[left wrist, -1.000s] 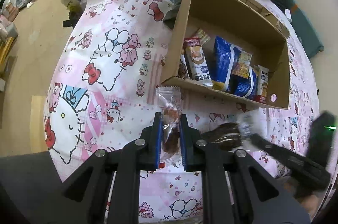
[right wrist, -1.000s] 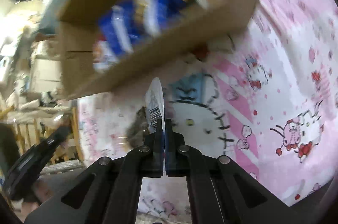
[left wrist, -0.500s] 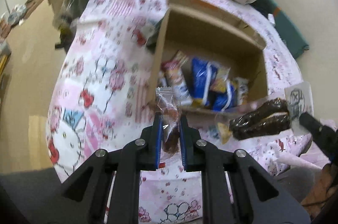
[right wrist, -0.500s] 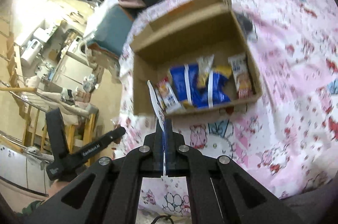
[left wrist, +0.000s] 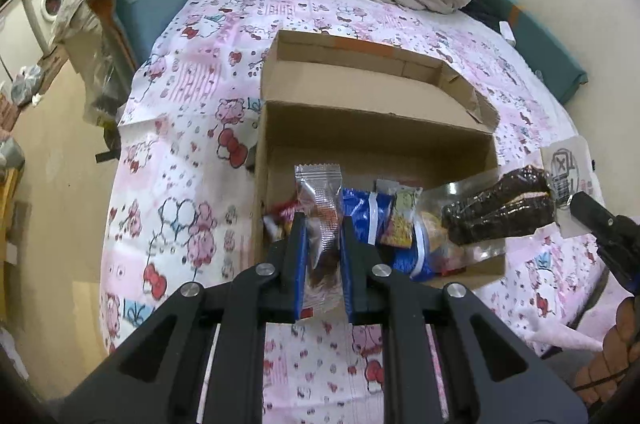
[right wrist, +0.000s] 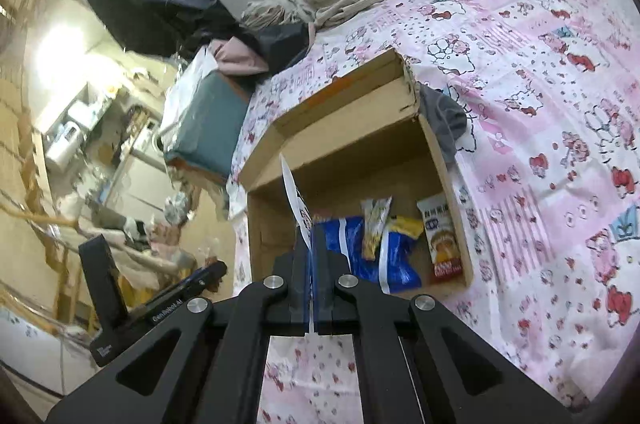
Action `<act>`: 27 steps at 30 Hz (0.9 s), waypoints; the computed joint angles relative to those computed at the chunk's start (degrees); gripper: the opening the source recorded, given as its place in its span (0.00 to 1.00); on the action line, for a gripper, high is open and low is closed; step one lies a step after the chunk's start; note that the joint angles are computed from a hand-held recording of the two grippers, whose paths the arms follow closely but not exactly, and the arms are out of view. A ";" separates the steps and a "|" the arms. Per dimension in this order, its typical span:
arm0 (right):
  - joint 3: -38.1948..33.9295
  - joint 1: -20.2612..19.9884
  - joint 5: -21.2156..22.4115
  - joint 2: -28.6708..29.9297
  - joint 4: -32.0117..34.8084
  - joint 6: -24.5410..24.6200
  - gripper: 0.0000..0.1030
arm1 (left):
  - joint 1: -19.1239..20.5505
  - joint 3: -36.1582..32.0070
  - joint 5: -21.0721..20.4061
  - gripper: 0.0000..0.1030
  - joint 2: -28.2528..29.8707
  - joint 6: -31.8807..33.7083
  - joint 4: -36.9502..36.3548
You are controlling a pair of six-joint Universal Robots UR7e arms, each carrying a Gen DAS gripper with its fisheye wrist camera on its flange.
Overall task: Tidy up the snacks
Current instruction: 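Carry both snacks over the box and lower them inside, then open both tools to release the snacks into the box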
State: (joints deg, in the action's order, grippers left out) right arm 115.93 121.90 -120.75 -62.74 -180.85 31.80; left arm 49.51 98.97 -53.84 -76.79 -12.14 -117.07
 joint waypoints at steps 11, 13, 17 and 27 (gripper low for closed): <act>1.02 -7.36 10.26 4.73 -7.93 -1.68 0.00 | 1.73 0.60 2.17 0.12 5.19 3.96 -6.84; 1.14 -8.07 9.90 5.49 -6.87 -1.75 0.00 | 1.87 0.91 2.63 0.12 5.60 4.67 -7.70; 0.96 -8.72 8.96 6.15 -3.80 -1.28 0.00 | 2.45 0.50 2.09 0.12 6.62 4.41 -7.29; -1.46 -6.47 0.75 6.90 3.93 -2.97 0.04 | 2.42 1.56 2.57 0.14 6.58 5.66 -8.70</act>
State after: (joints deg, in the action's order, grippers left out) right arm 114.47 115.42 -120.00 -55.85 -176.91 28.83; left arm 51.93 100.53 -51.26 -70.21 -6.48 -125.77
